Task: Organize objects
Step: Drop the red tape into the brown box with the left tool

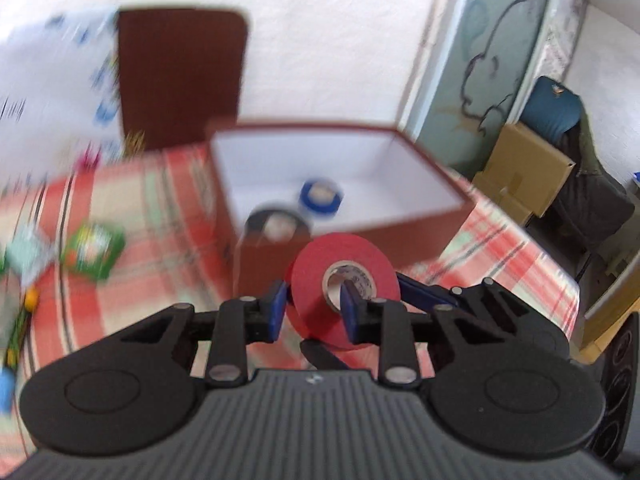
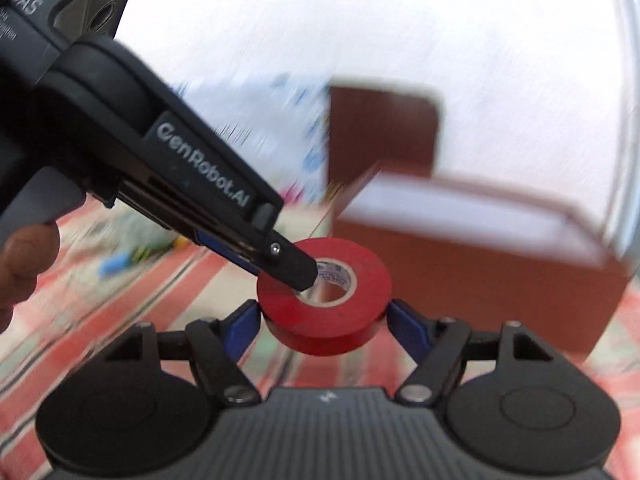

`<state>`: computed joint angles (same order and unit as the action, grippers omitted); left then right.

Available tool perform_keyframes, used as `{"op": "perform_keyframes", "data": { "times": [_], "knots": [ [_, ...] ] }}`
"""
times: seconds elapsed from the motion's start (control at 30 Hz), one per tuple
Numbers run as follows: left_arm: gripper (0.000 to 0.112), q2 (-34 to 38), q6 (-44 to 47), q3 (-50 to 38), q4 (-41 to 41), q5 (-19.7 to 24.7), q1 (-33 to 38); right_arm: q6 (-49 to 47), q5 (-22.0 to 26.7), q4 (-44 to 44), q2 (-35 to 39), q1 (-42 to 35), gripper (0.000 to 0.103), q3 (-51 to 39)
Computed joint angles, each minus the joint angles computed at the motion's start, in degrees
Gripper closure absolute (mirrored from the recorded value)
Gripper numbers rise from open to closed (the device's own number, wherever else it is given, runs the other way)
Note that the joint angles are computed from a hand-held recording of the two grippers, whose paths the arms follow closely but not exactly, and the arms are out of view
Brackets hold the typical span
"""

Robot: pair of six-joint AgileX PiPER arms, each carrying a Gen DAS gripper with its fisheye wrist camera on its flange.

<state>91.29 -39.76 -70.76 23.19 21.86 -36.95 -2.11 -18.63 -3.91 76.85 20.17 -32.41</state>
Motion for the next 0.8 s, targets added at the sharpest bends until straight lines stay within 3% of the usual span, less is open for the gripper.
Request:
{"op": "perform_keyframes", "data": {
  "times": [0.07,0.13,0.23,0.37,0.47,0.53,0.67,0.8],
  "knots": [
    [0.081,5.11,2.92,-8.41,-0.66,1.16,-0.48,-4.78,-1.7,3.49,0.61,-2.27,0.031,-2.37],
    [0.081,10.98,7.68,-16.9,-3.73,1.82,-0.41,-3.24,-2.66,0.74,2.82,-6.28,0.031,-5.89],
    [0.081,20.65,14.02,-30.69,-9.43,5.26,-0.06,-0.01,-0.48,-3.22,7.78,-11.52,0.031,-12.86],
    [0.08,33.62,20.03,-50.21,-16.06,13.24,0.72,3.64,2.51,-8.23,15.4,-16.3,0.031,-21.33],
    [0.076,38.32,22.3,-56.5,-19.81,17.02,1.56,5.11,5.2,-10.85,20.69,-18.15,0.027,-26.62],
    [0.076,37.17,20.43,-53.32,-17.31,15.91,1.4,6.28,3.36,-10.59,21.7,-18.86,0.024,-26.49],
    [0.076,27.48,20.23,-36.67,-16.58,6.05,2.15,1.65,-2.56,-3.98,19.77,-18.25,0.028,-21.43],
    [0.075,15.35,14.37,-18.06,-9.34,-4.16,2.33,3.33,-9.91,-1.84,13.47,-17.85,0.028,-10.27]
  ]
}}
